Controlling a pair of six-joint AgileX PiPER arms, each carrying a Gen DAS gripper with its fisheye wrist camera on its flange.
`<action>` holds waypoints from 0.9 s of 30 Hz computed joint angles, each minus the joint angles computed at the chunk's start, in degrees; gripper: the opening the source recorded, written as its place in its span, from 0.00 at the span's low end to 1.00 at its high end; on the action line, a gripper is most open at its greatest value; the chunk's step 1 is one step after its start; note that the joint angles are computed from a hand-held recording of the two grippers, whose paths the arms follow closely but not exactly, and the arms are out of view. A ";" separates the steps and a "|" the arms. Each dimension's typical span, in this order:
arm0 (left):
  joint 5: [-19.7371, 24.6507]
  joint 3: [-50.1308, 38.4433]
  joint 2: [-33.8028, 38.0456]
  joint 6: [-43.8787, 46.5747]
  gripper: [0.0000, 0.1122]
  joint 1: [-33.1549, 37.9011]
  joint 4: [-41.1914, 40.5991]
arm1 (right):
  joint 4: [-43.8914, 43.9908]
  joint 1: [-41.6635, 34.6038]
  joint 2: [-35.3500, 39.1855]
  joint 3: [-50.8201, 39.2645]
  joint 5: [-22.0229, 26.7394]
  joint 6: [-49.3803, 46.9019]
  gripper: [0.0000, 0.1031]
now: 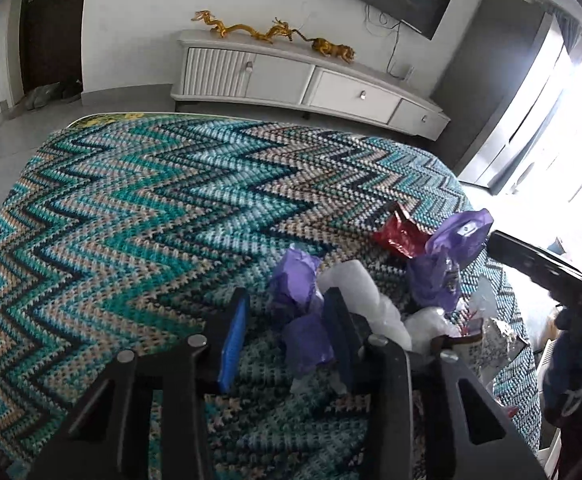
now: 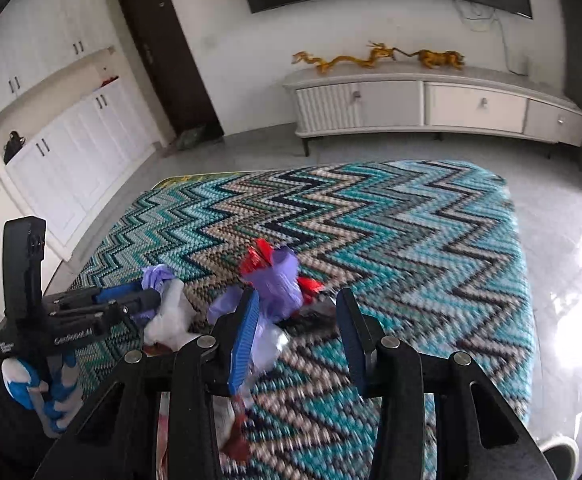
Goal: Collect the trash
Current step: 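Grasp purple wrappers with the left tool while the right tool grasps a red wrapper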
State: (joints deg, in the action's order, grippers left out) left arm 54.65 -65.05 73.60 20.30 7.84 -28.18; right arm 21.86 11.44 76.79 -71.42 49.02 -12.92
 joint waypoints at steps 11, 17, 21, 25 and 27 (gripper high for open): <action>-0.88 4.87 -0.42 10.01 0.32 3.92 -10.84 | 1.52 -4.26 -0.23 4.82 -0.72 -7.59 0.39; 0.00 6.04 -0.41 13.31 0.32 4.69 -13.31 | -1.10 -2.42 2.44 4.02 -2.53 -9.61 0.39; 1.43 6.08 0.26 14.99 0.34 5.58 -14.72 | -1.68 -0.49 5.54 2.47 -3.68 -11.24 0.37; 1.07 6.19 0.37 14.71 0.35 4.41 -14.48 | -1.47 1.11 6.82 2.50 -4.41 -12.45 0.18; -0.04 6.20 0.37 13.95 0.35 2.97 -13.62 | -0.07 1.20 6.11 3.41 -4.95 -13.55 0.17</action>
State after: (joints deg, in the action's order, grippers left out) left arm 54.61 -58.85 73.97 34.26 10.81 -41.81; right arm 21.78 12.64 82.89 -68.01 44.07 -26.47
